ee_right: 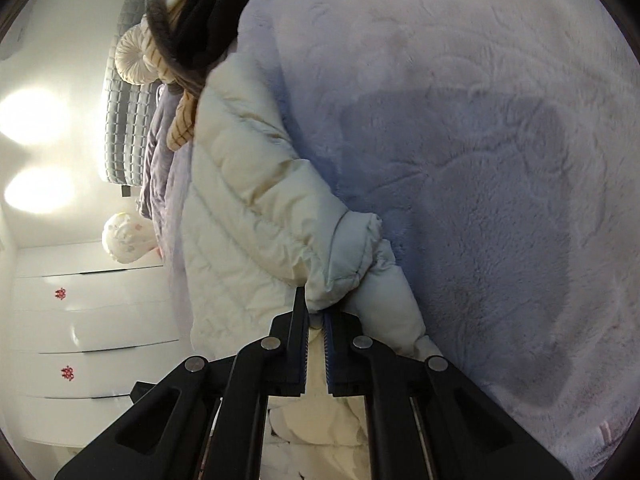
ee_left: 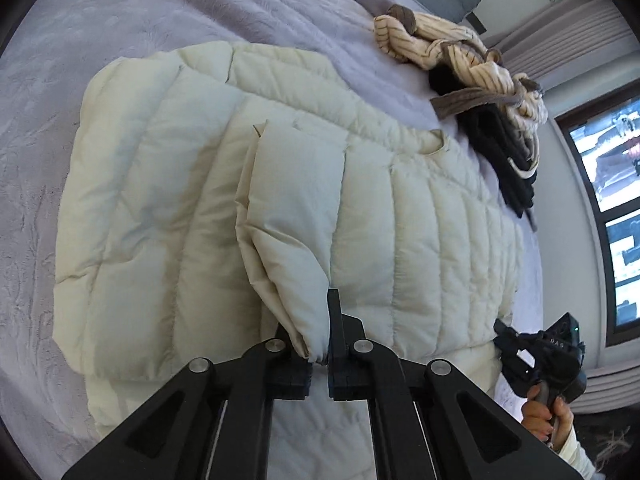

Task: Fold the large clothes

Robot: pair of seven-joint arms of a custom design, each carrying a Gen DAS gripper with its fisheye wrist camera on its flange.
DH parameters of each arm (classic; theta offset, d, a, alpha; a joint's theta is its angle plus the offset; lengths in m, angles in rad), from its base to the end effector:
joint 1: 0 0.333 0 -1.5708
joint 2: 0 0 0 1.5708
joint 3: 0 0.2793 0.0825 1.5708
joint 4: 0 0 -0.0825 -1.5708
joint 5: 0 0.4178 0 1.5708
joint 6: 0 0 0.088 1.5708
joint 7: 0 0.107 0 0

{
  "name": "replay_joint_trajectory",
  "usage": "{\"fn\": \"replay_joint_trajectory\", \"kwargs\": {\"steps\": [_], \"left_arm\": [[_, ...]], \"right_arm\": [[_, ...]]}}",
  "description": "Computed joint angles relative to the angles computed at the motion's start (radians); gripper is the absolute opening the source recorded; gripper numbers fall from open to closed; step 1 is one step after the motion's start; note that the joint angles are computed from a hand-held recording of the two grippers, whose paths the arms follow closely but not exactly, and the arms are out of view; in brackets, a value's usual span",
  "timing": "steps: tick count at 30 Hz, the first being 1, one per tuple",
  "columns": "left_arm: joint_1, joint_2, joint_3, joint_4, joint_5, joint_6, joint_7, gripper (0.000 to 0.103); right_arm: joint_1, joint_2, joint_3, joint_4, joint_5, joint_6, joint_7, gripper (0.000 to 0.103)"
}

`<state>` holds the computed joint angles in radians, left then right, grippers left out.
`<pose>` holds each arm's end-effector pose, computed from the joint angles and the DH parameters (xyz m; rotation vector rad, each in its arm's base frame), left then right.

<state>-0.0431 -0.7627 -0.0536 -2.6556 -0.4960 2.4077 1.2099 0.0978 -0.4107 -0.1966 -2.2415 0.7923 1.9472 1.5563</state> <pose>0.4166 -0.0430 0.4883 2.5650 -1.4304 0.9607 0.4964 -0.0075 0.5173 -1.3821 1.9551 0.6182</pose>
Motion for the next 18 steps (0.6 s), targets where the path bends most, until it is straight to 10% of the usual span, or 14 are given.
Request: {"fn": "replay_joint_trajectory", "kwargs": {"steps": [3, 5, 14, 18], "left_arm": [[0.023, -0.034, -0.006, 0.004, 0.040, -0.066, -0.015, 0.009], [0.066, -0.065, -0.030, 0.013, 0.107, -0.142, -0.056, 0.033], [0.128, -0.140, -0.047, 0.048, 0.248, -0.190, -0.087, 0.034], [0.095, -0.039, -0.073, 0.109, 0.256, -0.148, -0.070, 0.034]], "right_arm": [[0.000, 0.004, 0.001, 0.001, 0.001, 0.004, -0.002, 0.007], [0.000, 0.006, 0.003, 0.006, -0.002, 0.003, -0.002, 0.007], [-0.004, 0.005, 0.000, 0.067, -0.063, -0.091, -0.042, 0.013], [0.001, -0.008, 0.001, 0.136, -0.115, -0.138, -0.128, 0.058]]}}
